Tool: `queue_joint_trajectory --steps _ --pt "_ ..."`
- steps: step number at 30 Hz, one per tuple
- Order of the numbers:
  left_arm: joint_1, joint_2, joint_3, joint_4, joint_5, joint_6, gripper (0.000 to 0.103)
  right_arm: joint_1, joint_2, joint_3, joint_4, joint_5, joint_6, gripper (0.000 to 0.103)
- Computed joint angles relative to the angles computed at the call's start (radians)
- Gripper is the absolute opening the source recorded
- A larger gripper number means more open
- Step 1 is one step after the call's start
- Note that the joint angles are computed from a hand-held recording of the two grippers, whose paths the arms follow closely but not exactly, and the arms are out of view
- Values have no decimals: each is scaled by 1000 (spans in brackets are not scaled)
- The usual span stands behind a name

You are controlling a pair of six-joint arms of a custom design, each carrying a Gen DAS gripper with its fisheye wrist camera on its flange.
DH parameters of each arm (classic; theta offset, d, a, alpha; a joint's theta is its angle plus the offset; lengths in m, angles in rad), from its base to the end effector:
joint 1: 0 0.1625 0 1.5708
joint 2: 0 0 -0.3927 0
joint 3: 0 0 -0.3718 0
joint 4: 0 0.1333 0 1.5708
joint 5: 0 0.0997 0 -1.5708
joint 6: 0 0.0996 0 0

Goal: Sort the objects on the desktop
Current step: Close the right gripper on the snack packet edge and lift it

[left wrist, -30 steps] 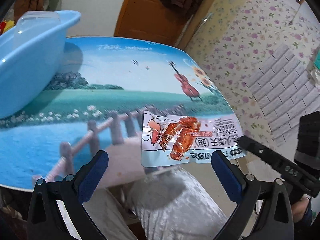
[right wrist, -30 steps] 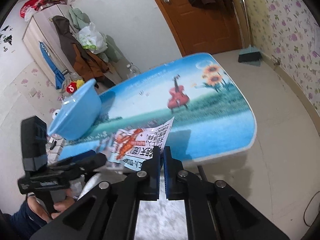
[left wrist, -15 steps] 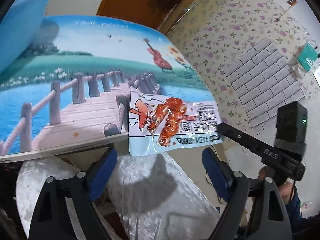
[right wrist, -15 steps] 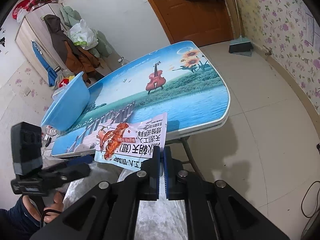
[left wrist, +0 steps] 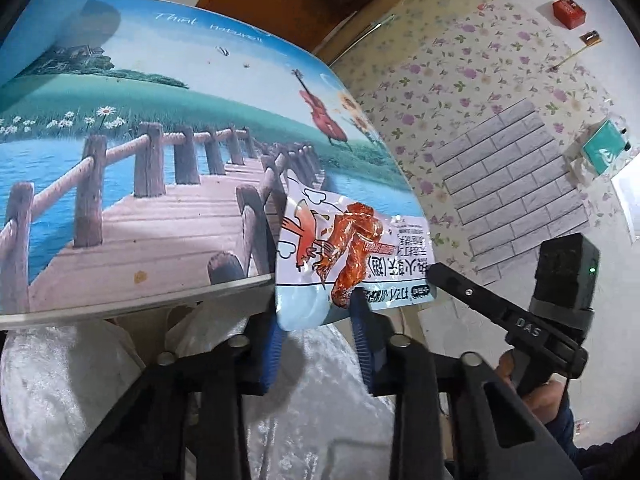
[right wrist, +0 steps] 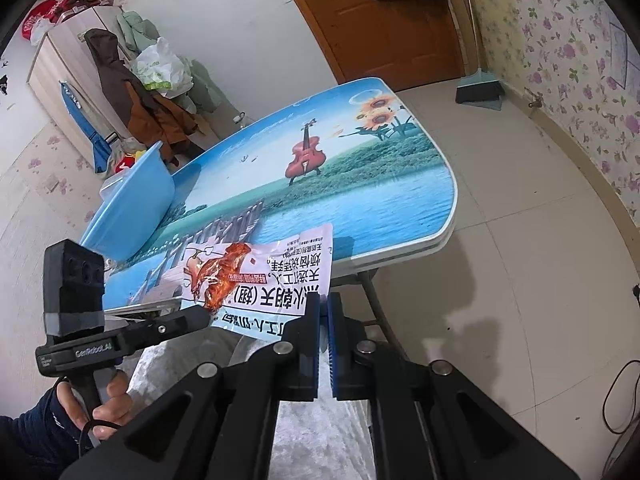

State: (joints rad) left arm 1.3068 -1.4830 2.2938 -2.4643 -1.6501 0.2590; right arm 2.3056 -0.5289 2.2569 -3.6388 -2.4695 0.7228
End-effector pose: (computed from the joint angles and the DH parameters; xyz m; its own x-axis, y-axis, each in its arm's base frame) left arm 0.0172 -0.4171 0.1935 -0.8620 0.5040 0.0552 0.4974 0.8617 -0.1001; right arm 0.3062 -0.2563 -0.0318 -0.8958 0.2949 0.3327 -0.0527 0.6726 -0.7381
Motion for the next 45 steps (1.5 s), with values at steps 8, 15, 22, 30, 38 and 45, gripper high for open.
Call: queue_joint_trajectory --steps 8,15,22,30,38,45 --pt "7 -11 -2 -19 -25 23 16 6 -3 1 -5 -6 1 4" --pt "-15 -54 11 -37 -12 54 16 24 -11 -18 19 -25 -14 4" --pt "-32 -82 15 -54 4 71 15 52 -23 -47 55 -48 -35 4" --pt "-82 -157 54 -128 71 109 13 85 -27 -99 116 -83 -57 2" --pt "-80 -156 49 -159 137 114 6 91 -13 -163 149 -94 -118 1" --pt "-48 -170 17 -173 91 131 4 94 4 -206 166 -86 -149 1"
